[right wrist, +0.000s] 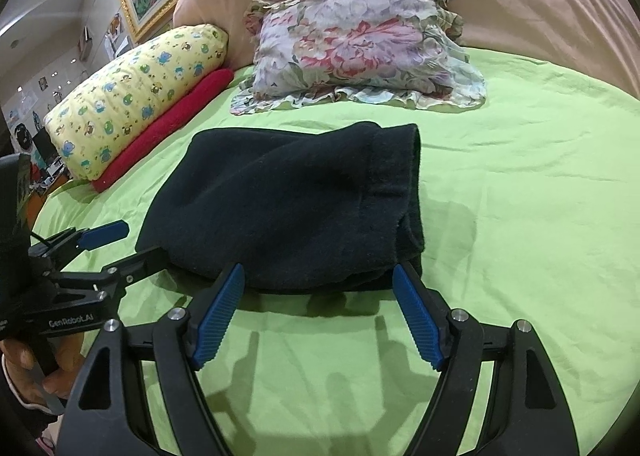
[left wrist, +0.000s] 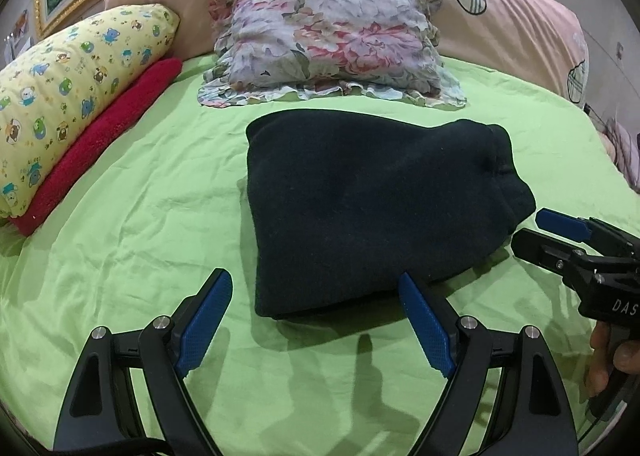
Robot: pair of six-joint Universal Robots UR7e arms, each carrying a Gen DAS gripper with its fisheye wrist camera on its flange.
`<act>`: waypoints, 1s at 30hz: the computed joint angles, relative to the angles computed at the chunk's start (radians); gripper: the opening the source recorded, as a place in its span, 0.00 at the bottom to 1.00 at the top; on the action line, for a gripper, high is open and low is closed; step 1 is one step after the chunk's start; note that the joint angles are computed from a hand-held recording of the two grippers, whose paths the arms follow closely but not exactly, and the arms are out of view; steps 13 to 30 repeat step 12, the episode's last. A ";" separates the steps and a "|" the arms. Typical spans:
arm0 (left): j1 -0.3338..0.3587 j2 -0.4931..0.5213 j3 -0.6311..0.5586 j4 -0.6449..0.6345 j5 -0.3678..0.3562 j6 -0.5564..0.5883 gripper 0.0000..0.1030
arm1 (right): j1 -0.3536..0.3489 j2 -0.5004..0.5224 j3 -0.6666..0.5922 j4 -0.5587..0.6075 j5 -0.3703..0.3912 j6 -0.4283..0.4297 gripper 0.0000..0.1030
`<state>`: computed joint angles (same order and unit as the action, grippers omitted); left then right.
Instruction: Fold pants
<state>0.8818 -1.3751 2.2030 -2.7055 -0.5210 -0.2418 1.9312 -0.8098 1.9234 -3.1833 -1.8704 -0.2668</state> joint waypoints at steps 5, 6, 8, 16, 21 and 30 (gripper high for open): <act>0.002 0.009 -0.007 0.007 -0.002 -0.010 0.83 | -0.005 -0.006 0.008 0.002 0.004 0.003 0.75; 0.001 0.011 -0.008 0.008 0.001 -0.010 0.83 | -0.004 -0.005 0.006 0.004 0.003 0.001 0.75; 0.003 0.013 -0.012 0.007 -0.002 -0.002 0.83 | -0.004 -0.005 0.005 0.005 0.002 -0.001 0.76; 0.008 0.014 -0.020 0.019 -0.014 -0.005 0.83 | -0.004 -0.005 0.005 0.004 0.003 0.002 0.76; 0.008 0.014 -0.020 0.019 -0.014 -0.005 0.83 | -0.004 -0.005 0.005 0.004 0.003 0.002 0.76; 0.008 0.014 -0.020 0.019 -0.014 -0.005 0.83 | -0.004 -0.005 0.005 0.004 0.003 0.002 0.76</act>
